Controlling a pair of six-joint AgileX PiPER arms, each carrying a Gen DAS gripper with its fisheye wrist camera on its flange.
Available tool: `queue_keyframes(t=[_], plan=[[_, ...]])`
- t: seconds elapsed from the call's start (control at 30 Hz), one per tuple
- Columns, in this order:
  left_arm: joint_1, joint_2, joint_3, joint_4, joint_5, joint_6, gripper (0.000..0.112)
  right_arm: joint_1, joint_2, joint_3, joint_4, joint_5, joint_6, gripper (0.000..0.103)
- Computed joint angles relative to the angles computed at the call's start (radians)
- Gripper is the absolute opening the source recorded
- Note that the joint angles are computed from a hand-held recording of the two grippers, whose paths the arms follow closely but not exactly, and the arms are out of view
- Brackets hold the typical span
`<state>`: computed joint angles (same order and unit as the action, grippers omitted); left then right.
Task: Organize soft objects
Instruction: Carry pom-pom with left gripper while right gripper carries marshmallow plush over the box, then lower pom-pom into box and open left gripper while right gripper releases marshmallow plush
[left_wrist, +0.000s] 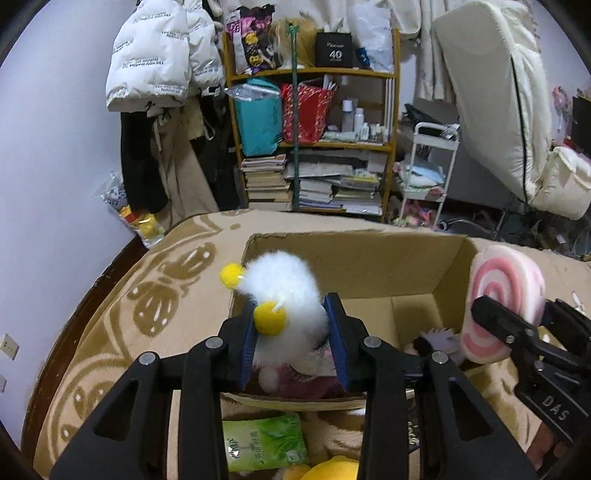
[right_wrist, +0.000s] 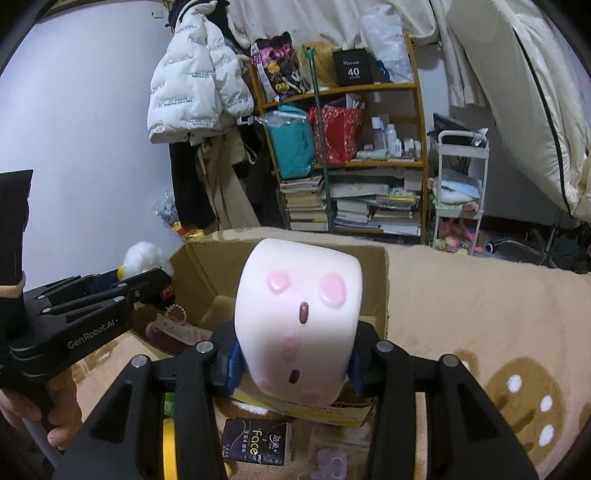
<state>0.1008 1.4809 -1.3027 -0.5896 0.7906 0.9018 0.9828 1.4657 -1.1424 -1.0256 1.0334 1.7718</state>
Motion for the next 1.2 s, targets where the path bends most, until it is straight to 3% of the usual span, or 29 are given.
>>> queue_keyframes(t=[0.5,0.93,1.07,1.2], plan=[[-0.003,0.003,0.015,0.058,-0.011,-0.037,0.038,-0.022,-0.001,0.014,0.005,-0.046,-0.022,0.053],[0.048,-0.057,0.052,0.007,-0.049,-0.008,0.077,-0.092,-0.031,0.049,0.065,-0.116,-0.017,0.058],[0.063,-0.059,0.048,0.014,-0.055,-0.02,0.089,-0.091,-0.045,0.065,0.049,-0.122,0.016,0.068],[0.082,-0.054,0.028,0.008,-0.022,-0.024,0.094,-0.073,-0.056,0.064,0.026,-0.095,0.034,0.076]])
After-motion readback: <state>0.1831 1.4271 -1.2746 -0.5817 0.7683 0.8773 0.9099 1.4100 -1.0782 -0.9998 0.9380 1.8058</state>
